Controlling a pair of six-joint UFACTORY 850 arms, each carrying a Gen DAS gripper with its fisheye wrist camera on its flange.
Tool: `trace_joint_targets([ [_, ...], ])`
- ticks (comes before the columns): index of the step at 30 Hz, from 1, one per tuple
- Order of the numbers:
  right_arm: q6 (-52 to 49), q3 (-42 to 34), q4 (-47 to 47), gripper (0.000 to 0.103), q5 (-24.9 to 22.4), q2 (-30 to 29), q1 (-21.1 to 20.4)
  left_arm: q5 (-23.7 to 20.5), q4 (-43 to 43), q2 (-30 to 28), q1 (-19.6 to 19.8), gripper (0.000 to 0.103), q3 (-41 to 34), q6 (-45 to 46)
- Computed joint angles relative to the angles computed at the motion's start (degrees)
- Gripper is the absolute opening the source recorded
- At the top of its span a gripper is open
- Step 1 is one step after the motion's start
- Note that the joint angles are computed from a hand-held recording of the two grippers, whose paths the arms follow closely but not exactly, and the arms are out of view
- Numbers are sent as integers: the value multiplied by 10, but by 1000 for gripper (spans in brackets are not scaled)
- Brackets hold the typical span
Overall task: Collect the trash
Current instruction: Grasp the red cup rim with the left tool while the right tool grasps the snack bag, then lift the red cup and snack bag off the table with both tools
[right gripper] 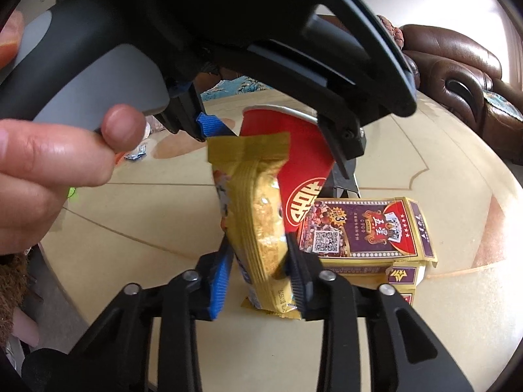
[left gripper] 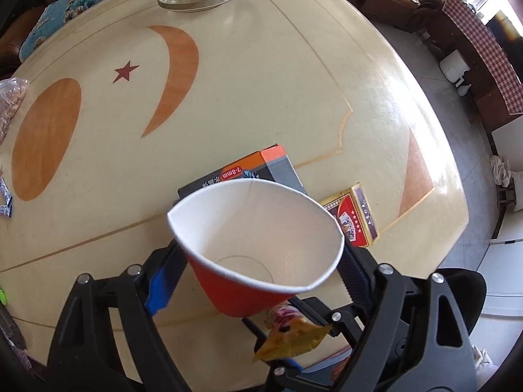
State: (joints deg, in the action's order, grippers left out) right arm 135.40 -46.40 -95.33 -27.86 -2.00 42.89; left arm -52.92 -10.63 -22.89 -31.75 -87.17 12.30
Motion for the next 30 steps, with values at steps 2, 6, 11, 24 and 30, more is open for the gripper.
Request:
trace_joint_targets([
  [2, 15, 9, -14, 28, 8, 7, -6, 3, 3, 2, -1, 81, 3, 1],
  [6, 4, 14, -11, 24, 6, 12, -5, 9, 8, 7, -2, 79, 8, 0],
  [11, -21, 13, 13, 19, 2, 17, 3, 14, 12, 12, -2, 77, 14, -1],
  [24, -51, 18, 30, 18, 6, 32, 5, 25, 9, 26, -1, 75, 24, -2],
  [30, -65, 21, 44, 18, -2, 41, 10, 27, 12, 35, 0, 74, 29, -6],
])
